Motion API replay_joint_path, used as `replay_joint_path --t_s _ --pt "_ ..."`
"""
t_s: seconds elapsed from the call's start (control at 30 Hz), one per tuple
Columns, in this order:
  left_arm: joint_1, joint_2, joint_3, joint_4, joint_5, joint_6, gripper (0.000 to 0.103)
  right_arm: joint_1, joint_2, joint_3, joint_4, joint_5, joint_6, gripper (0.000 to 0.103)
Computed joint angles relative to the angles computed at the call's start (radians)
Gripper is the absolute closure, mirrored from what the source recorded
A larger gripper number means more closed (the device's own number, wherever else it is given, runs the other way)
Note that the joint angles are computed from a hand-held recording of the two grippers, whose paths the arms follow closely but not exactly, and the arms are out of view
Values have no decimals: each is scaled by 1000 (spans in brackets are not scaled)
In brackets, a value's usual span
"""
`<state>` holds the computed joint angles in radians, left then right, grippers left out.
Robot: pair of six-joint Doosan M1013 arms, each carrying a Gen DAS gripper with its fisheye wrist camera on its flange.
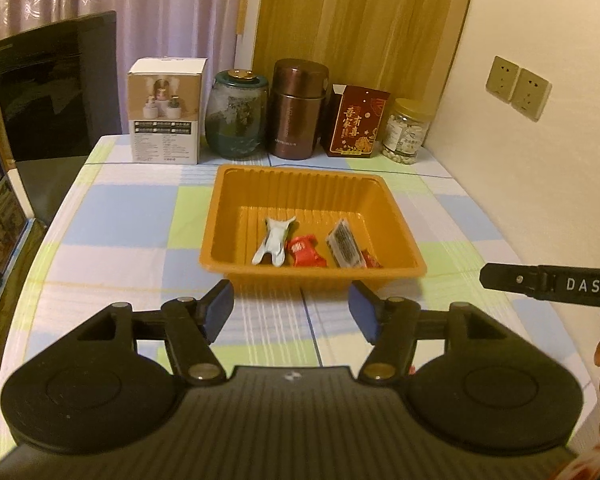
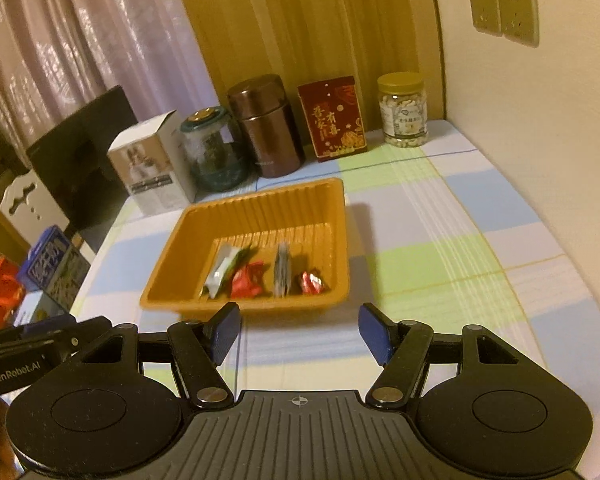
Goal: Organize snacks
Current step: 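Open the right tool to release the dark red candy into the tray, then withdraw both tools from the tray toward the loose candies on the cloth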
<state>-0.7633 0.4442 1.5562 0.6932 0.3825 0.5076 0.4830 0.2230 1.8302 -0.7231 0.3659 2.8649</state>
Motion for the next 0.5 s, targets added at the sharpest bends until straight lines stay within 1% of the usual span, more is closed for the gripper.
replay_joint_path --t_s 0.17,0.23,0.3,0.4,0.5 --pt "-21 -48 63 61 -5 -73 38 55 -41 40 -86 47 86 37" --pt "-30 -66 87 80 -10 -96 35 75 -52 50 -106 67 101 37" --pt "-39 -82 108 93 -10 -110 34 94 -62 60 -125 83 111 37" --pt "-49 -104 140 116 -17 -138 32 115 -76 75 -138 99 130 37" --pt "-59 -122 166 132 -8 -164 32 127 -89 91 -141 111 152 37"
